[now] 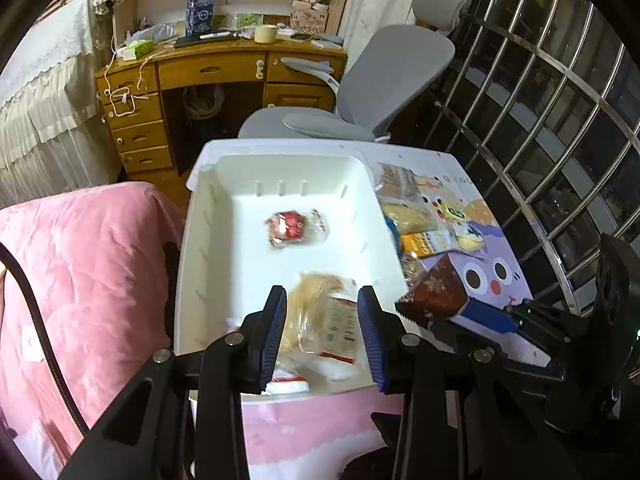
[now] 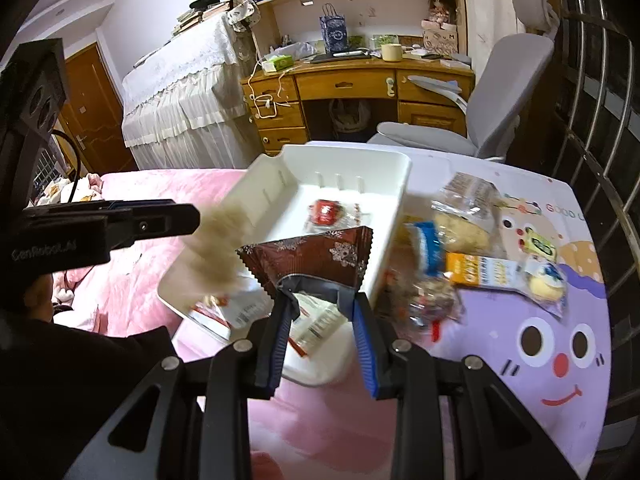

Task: Organize snacks
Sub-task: 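Carry both snacks over the white tray and open both tools to release them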

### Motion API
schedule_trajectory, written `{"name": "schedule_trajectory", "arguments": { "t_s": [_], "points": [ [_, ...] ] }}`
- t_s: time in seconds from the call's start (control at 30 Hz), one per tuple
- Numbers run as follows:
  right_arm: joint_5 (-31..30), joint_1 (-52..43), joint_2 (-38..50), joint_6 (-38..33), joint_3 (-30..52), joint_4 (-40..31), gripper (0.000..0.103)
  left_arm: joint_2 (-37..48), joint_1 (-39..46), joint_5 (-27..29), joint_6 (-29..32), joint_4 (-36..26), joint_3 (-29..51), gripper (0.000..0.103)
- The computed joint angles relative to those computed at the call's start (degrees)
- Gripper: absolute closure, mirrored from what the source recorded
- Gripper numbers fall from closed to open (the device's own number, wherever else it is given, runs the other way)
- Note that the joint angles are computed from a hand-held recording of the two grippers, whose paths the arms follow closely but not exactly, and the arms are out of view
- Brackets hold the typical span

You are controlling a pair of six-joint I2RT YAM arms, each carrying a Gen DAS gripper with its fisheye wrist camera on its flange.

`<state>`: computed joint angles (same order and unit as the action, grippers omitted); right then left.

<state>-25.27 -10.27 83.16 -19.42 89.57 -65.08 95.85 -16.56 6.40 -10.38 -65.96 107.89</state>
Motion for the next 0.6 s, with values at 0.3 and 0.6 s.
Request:
{"name": "schedule_trajectory", "arguments": {
  "t_s": [0.3,0.6],
  "points": [
    [5.9,9.1,-2.9,8.8,-4.8,5.3,0.053,0.2,7.2,3.4,4.6,-0.5,-1.5,0.065],
    [9.4,10.9,-5.6,12.3,-7.8,5.3,0.053,0.3,6.1,3.5,7.2,-1.0,-2.4,0.046]
  ]
}}
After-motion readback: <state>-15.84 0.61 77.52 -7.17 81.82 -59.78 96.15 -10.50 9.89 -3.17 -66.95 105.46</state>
